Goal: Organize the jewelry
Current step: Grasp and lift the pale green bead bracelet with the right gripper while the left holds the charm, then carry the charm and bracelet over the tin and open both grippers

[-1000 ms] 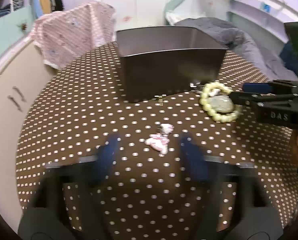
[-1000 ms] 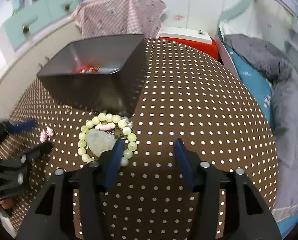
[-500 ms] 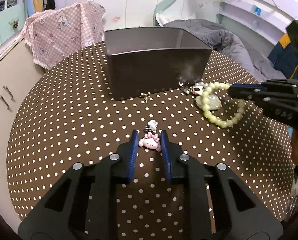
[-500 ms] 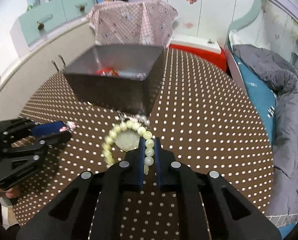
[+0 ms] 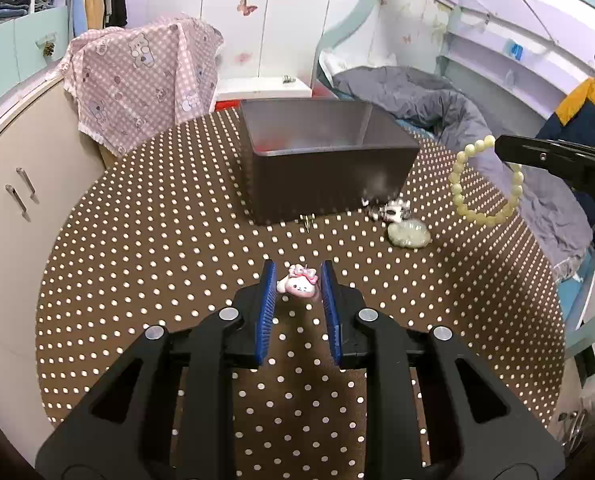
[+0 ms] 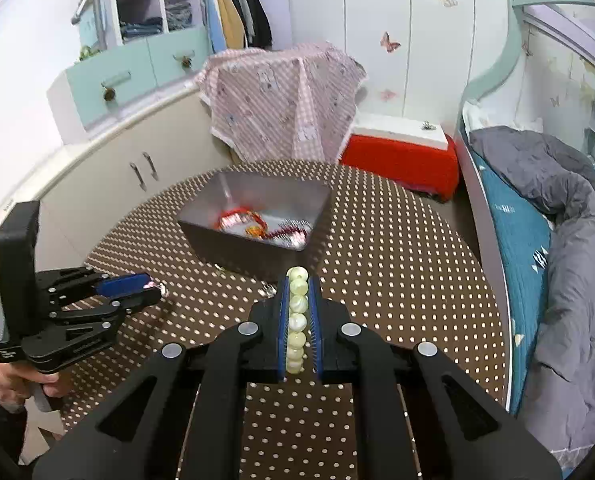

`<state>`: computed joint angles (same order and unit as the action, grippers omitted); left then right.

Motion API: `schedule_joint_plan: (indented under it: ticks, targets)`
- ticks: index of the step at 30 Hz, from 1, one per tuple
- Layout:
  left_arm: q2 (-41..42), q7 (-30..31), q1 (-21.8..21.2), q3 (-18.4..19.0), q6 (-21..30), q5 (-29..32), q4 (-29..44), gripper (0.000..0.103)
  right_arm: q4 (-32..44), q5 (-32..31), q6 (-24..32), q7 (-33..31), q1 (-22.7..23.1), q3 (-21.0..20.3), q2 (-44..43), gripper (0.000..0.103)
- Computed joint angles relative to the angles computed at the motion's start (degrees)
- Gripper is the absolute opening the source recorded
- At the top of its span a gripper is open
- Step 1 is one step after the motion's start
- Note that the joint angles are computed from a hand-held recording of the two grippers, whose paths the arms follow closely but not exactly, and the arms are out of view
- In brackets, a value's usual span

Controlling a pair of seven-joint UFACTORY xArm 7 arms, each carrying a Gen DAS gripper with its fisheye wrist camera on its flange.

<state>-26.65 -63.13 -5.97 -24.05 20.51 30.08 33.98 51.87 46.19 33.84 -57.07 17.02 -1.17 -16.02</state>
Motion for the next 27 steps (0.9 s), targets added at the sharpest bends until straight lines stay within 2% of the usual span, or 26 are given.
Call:
schedule_joint_plan:
  ticks: [4, 9, 14, 17, 21, 27]
  targets:
    - [-2.60, 0.91, 0.07, 0.47, 0.84, -0.04, 0.87, 0.022, 2.03, 2.05, 1.09, -1.65, 0.55, -0.52, -0.22, 0.008]
    - [-4.15, 2.78, 3.04, 0.28, 0.74, 1.44, 4.51, 0.022, 6.70, 5.09, 2.06, -3.77, 0.91, -0.64, 0.62, 0.008]
    - [-2.33, 3.64, 7.63, -1.00, 0.05, 4.27, 10.06, 0.022, 11.46, 8.02, 2.85, -5.51, 0.89, -0.20, 2.77, 0.008]
    - [0.34, 3.80, 8.92, -0.93, -0.56, 5.29, 12.92, 0.022, 14.80, 8.85, 3.63, -5.26, 0.29, 0.59, 5.09, 0.008]
    - [4.73, 4.62, 8.63, 0.49, -1.45, 6.00, 16.48, 0.023, 18.33, 9.13, 4.26, -4.49, -0.71, 2.15, 7.90, 0.008]
    - [10.09, 5.77, 5.71, 3.82, -1.69, 6.32, 20.20, 0.023, 22.02, 7.76, 5.18, -1.89, -2.19, 4.49, 12.04, 0.008]
